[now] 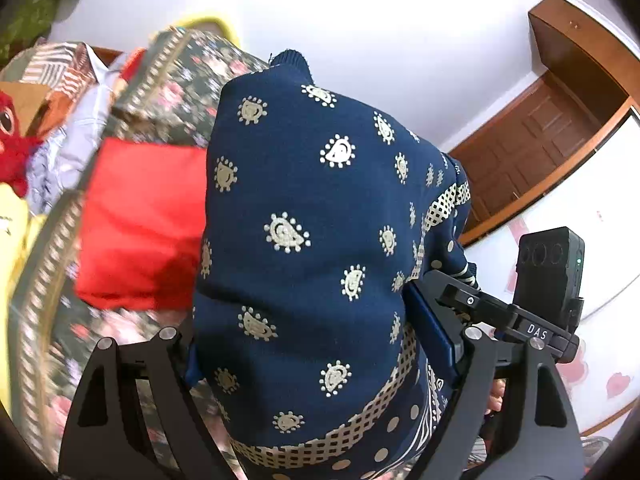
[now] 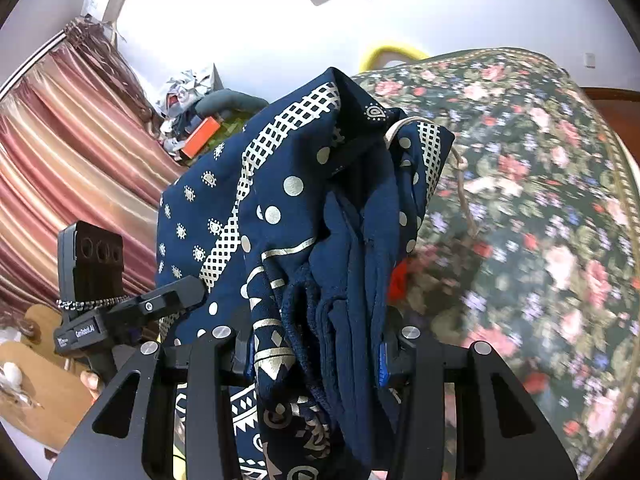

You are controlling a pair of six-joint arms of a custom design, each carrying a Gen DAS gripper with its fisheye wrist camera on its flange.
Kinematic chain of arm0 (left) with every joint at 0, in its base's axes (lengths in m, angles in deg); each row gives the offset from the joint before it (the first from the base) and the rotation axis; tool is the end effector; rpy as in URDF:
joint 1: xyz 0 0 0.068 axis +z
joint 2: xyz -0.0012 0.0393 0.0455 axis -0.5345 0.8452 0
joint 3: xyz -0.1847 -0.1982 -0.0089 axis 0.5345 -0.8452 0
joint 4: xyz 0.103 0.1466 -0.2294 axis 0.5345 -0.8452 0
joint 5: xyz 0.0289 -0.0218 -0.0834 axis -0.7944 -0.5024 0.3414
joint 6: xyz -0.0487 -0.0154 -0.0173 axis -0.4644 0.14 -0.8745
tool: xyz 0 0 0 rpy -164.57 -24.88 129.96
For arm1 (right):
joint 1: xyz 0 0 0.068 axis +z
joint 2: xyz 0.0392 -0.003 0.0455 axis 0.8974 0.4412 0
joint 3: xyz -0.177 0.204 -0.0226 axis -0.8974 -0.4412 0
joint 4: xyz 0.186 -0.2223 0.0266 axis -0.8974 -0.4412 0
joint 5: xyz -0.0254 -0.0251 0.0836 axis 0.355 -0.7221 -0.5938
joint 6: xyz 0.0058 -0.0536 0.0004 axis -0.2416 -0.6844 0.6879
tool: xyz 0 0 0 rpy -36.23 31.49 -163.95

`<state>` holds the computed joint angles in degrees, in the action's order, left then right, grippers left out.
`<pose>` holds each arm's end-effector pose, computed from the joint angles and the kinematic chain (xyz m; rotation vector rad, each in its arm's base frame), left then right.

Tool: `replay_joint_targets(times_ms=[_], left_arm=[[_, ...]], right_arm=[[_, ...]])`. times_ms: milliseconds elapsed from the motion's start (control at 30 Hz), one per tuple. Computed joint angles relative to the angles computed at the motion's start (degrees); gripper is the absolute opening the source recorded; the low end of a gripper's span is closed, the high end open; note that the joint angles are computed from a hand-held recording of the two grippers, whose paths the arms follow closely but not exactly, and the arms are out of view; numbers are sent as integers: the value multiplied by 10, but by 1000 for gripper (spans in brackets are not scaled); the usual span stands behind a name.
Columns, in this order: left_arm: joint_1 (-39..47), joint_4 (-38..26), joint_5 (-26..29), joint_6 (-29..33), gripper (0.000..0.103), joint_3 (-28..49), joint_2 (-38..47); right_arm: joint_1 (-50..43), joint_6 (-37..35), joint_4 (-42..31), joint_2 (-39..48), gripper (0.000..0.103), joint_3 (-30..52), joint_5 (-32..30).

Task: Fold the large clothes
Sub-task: 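Grasp the folded navy bundle with both grippers and lift it, then place the navy bundle onto the folded red garment and open both grippers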

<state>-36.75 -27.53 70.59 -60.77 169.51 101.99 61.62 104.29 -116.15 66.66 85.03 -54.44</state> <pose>0.3710 -0.0558 0.3454 0.6099 2.4470 -1.1054 0.2314 0.0051 0.3839 0.3593 2.3340 0.6714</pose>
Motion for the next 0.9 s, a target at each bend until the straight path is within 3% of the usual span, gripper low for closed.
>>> replay_joint_targets(times_ms=[233, 367, 533, 733, 800, 900], left_arm=[[17, 24, -46, 0, 85, 104, 99], [16, 32, -56, -31, 85, 201, 192], [7, 51, -83, -84, 84, 299, 303], [-6, 31, -135, -113, 85, 392, 417], [-12, 53, -161, -107, 86, 367, 418], [-13, 116, -168, -105, 91, 266, 363]], right_arm=[[33, 35, 92, 99, 38, 13, 6], [38, 45, 134, 162, 38, 32, 17], [46, 55, 149, 243, 38, 66, 37], [54, 77, 179, 289, 39, 33, 64], [44, 81, 194, 289, 42, 9, 48], [36, 61, 176, 274, 45, 0, 40]])
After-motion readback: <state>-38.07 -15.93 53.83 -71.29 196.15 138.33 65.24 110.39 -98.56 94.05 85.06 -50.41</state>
